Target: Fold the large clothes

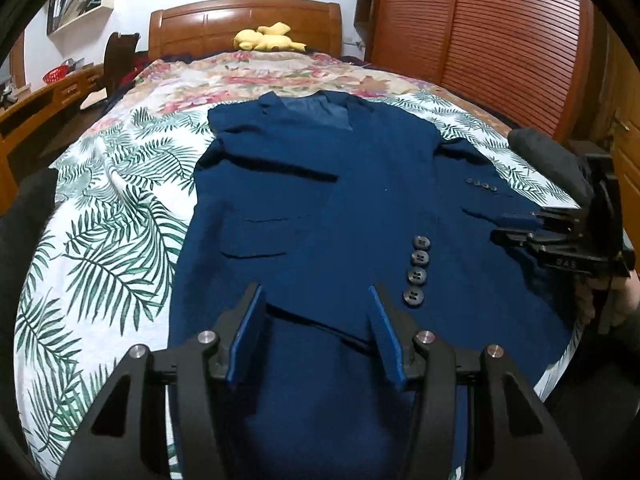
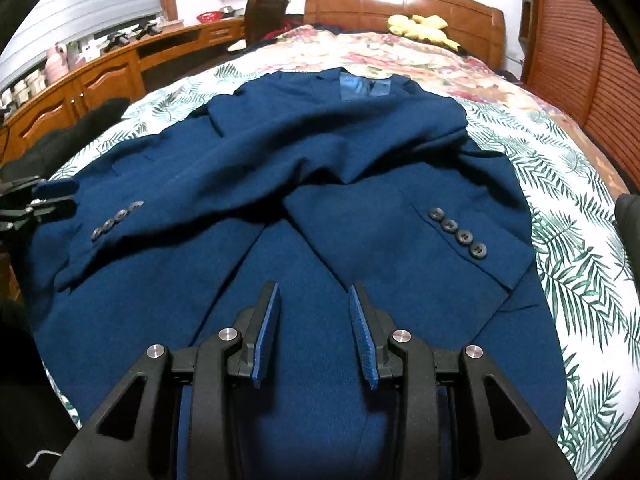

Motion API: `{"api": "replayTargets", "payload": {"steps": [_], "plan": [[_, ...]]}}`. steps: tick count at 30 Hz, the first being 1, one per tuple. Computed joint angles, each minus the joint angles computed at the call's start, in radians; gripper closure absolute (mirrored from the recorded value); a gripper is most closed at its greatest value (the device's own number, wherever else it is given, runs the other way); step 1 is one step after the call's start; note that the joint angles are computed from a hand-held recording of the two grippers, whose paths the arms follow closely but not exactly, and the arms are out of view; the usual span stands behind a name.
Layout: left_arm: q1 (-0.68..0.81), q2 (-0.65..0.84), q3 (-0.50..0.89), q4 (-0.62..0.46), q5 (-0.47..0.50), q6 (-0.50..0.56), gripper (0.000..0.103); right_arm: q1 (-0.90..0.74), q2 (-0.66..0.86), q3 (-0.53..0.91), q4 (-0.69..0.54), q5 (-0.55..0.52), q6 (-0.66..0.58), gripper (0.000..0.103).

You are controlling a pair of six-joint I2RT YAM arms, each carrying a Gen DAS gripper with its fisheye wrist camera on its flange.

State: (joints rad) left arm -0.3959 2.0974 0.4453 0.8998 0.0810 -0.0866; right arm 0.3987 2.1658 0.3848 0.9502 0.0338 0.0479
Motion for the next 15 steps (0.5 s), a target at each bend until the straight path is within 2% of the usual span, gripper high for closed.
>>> {"api": "replayTargets", "payload": {"steps": [5, 9, 15], "plan": [[0.0, 0.026, 0.057, -0.071, -0.05, -0.035, 0.054, 0.008, 0.003, -0.003, 0.005, 0.003, 0.002, 0.067], [0.0, 0.038, 0.074, -0.088, -0.056, -0.04, 0.059, 0.01, 0.009, -0.014, 0.025, 0.005, -0.003, 0.067], [-0.003, 0.039, 0.072, -0.088, -0.041, -0.024, 0.082, 0.012, 0.01, -0.019, 0.032, 0.008, -0.002, 0.067]]}}
